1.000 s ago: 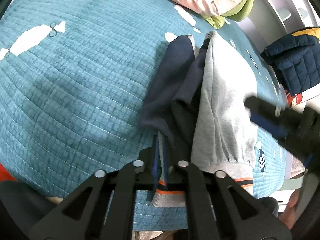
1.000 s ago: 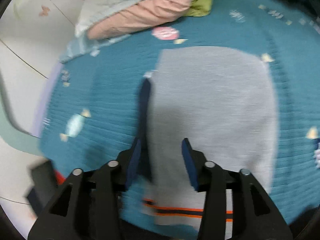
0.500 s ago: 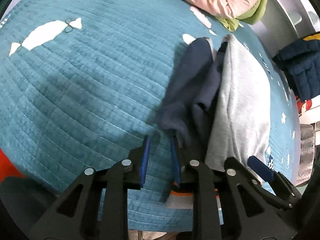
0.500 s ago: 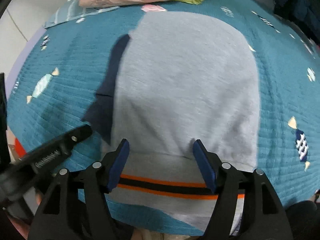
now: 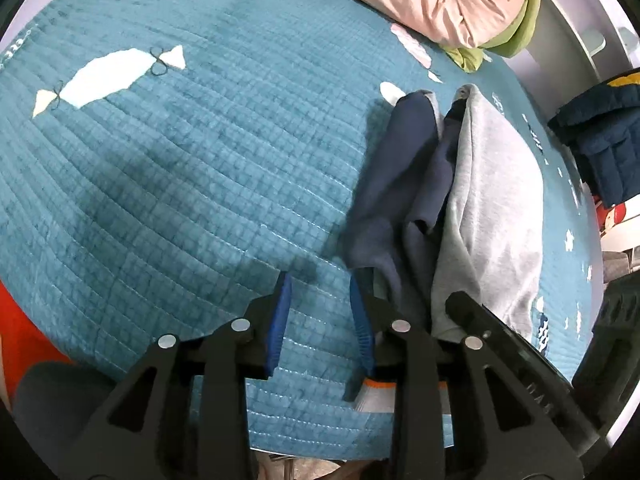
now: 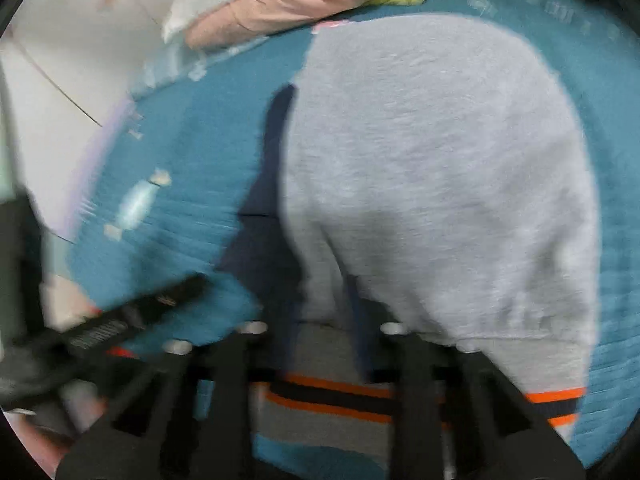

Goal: Fold large clothes

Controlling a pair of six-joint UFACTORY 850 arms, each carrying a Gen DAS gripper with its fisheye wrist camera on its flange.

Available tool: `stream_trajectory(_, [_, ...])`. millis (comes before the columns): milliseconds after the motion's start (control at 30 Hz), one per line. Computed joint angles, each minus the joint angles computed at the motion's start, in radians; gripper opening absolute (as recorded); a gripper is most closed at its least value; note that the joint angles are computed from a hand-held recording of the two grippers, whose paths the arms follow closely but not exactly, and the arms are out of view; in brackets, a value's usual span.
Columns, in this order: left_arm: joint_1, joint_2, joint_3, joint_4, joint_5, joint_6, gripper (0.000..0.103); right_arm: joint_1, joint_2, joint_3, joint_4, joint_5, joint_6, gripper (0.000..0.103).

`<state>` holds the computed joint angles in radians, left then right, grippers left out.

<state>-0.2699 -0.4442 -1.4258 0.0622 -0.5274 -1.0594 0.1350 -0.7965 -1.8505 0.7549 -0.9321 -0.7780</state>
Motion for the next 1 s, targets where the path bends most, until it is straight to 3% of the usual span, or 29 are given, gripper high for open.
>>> stream_trajectory(200, [0.008, 0.042, 0.046, -0.013, 0.041, 0.009, 0.031, 0.025, 0.039, 0.032, 0.043, 0.004, -0.002, 0.016])
stream_trajectory(267, [0.01, 0.055, 0.061, -0.019, 0.055, 0.009, 0.034, 0.019, 0.026, -0.011, 0.049, -0.077, -0.011, 0.016])
stream_trajectory(333, [0.01, 0.065, 0.07, 0.008, 0.053, -0.024, 0.034, 0.006, -0.014, -0.057, 0.138, -0.234, -0.049, 0.002])
stream_trajectory(367, [0.012, 0.068, 0.074, 0.006, 0.054, -0.027, 0.034, 0.027, -0.01, -0.037, 0.136, -0.253, -0.055, 0.0])
stream_trajectory(467, [0.018, 0.071, 0.08, -0.004, 0.044, -0.027, 0.034, 0.071, 0.011, -0.015, 0.014, -0.141, -0.047, 0.001])
stream_trajectory(533, [0.019, 0.074, 0.087, 0.008, 0.037, -0.043, 0.034, 0.059, -0.012, -0.015, 0.072, -0.186, -0.001, 0.001])
stream_trajectory(633, [0.018, 0.067, 0.08, -0.003, 0.036, -0.029, 0.034, 0.043, 0.021, 0.027, 0.032, -0.083, -0.01, 0.004])
stream_trajectory(700, [0.008, 0.05, 0.054, 0.005, 0.022, -0.006, 0.034, 0.017, 0.025, 0.027, 0.033, -0.06, 0.002, 0.004])
stream_trajectory(833, [-0.041, 0.003, -0.036, 0.03, 0.046, 0.088, 0.034, -0.027, 0.034, 0.001, -0.023, 0.022, 0.041, 0.004])
stream_trajectory(933, [-0.084, -0.056, -0.136, -0.011, 0.08, 0.256, 0.034, -0.038, 0.066, 0.028, -0.132, 0.153, 0.058, 0.004])
stream_trajectory(1000, [-0.107, -0.102, -0.193, -0.1, 0.111, 0.41, 0.029, -0.056, 0.052, 0.021, -0.155, 0.149, 0.07, 0.004])
